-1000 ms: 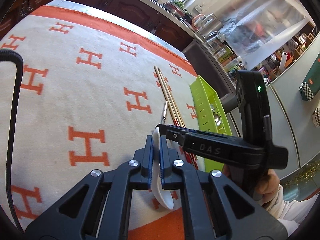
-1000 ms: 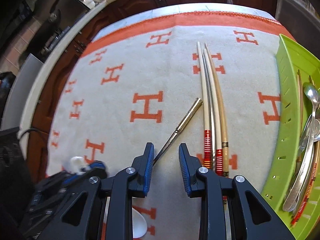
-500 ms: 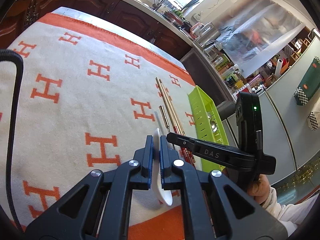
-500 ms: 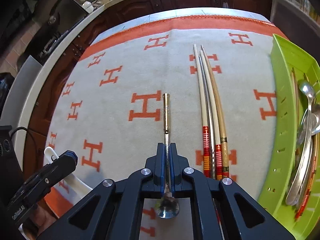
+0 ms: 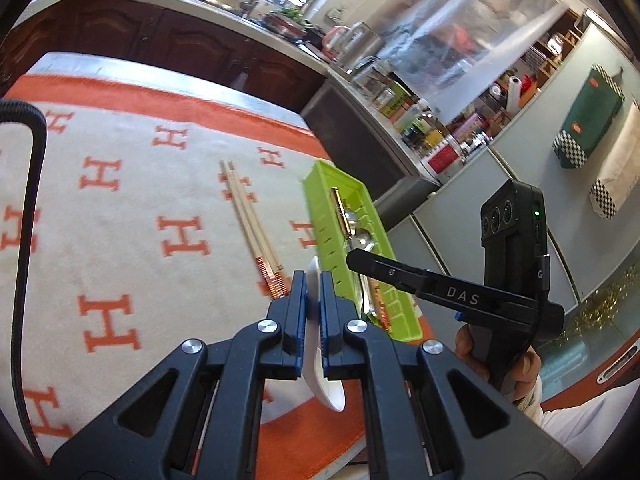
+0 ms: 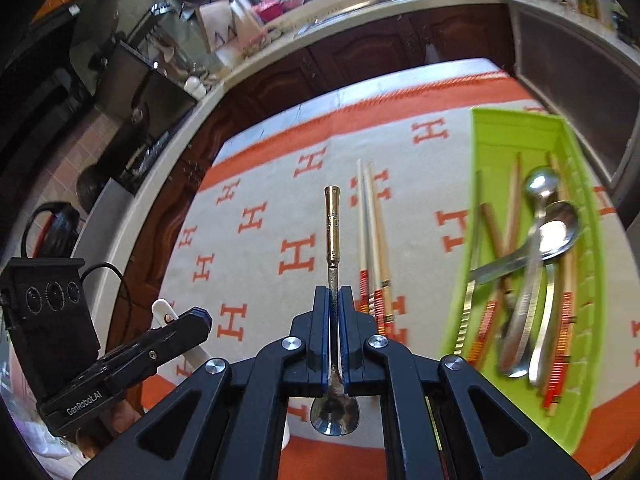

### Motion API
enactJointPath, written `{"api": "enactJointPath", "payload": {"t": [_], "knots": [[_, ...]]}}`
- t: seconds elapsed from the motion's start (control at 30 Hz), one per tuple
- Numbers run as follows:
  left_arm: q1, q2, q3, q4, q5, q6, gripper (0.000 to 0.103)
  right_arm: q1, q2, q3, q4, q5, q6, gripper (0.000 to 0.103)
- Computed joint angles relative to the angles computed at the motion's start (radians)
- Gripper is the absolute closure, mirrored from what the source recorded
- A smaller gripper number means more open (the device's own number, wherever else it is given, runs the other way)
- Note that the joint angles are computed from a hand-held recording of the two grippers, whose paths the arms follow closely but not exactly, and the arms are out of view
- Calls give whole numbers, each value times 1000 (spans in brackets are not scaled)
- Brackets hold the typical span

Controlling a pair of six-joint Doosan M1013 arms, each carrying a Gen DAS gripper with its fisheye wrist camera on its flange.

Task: Organize utensils
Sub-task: 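Carry the ceramic spoon and gold-handled utensil into the green tray and open both tools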

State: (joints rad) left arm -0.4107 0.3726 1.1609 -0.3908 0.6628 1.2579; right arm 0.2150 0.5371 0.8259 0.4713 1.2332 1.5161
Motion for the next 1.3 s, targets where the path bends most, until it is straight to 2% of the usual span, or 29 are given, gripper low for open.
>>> {"api": "enactJointPath", "payload": {"t": [0.23,0.4,0.5,0.57,0.67,0.73,0.87,1.0,1.1,1.2,1.23,1.27,1.3], "knots": [[-35,117,-225,45,156,20,100,-73,-56,88,-12,-81,43,99],[-70,232,-427,123,315,4,100,-109,-79,154,-39,-117,58,99],[-86,309,-559,153,423,-4,100,-136,-83,189,-1,-118,48,99],[-93,349,-623,168,476,-12,100,-143,-82,206,10,-129,48,99],[-105,434,-765,202,606,-22,100,-148,-74,214,16,-135,37,99],[-109,469,-820,209,653,-29,100,-145,-66,212,15,-137,32,99],[-122,499,-865,264,681,-39,99,-143,-57,210,15,-146,12,98],[-125,498,-863,287,666,-42,98,-144,-49,207,33,-162,7,98],[-126,497,-864,294,669,-53,93,-141,-58,216,28,-185,2,96],[-124,484,-842,290,656,-67,73,-139,-60,216,35,-194,-10,93],[-124,473,-822,292,640,-75,63,-138,-62,218,34,-197,-11,90],[-124,466,-810,294,630,-80,58,-136,-62,218,32,-200,-11,89],[-124,454,-789,301,612,-89,57,-136,-63,219,30,-203,-11,87]]}}
